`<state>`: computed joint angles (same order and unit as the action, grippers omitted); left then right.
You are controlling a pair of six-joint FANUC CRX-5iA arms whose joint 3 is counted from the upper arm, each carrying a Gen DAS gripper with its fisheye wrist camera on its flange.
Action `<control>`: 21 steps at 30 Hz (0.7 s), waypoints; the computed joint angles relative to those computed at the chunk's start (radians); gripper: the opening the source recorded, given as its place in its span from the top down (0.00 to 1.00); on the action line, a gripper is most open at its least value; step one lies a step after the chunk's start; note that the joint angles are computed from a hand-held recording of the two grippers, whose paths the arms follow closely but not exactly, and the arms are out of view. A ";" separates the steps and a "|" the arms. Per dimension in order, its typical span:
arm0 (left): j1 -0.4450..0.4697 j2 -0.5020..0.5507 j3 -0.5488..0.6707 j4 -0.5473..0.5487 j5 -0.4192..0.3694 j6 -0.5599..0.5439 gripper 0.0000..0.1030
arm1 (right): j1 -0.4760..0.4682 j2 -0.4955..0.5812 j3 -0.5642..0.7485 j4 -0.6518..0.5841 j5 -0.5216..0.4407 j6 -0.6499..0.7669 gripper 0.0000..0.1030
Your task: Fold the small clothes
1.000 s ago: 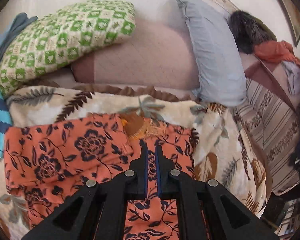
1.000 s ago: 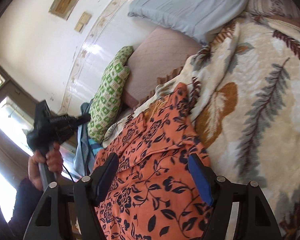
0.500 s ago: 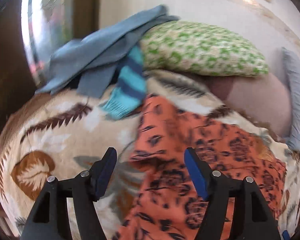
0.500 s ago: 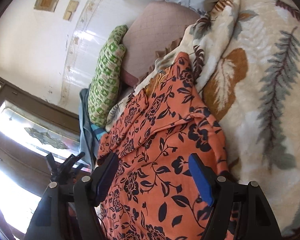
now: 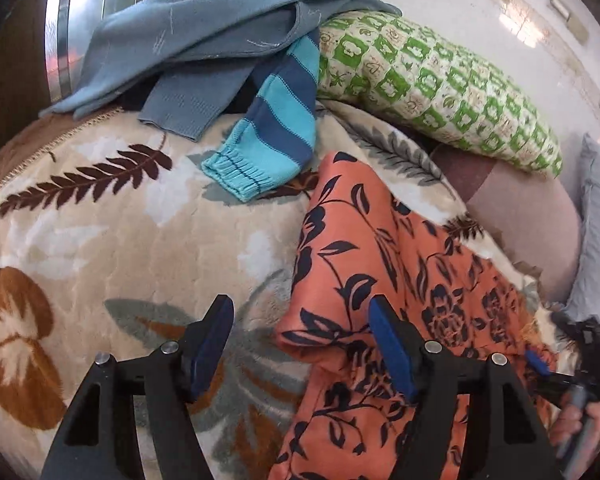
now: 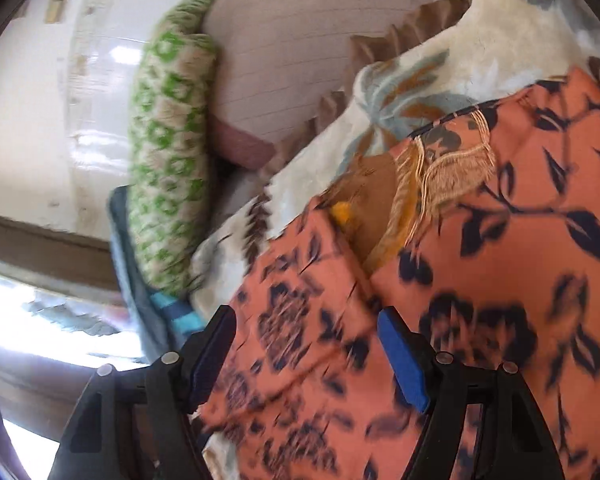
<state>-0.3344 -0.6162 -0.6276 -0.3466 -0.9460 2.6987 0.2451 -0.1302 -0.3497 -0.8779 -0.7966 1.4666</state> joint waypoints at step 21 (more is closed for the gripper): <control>0.162 -0.128 -0.088 0.134 0.025 -0.121 0.31 | 0.454 -0.375 -0.300 1.047 0.190 -0.767 0.94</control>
<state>-0.1725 -0.7444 -0.7156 -0.2126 -0.9207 2.5780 0.6987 -0.5052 -0.6498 0.1691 -0.6069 0.7000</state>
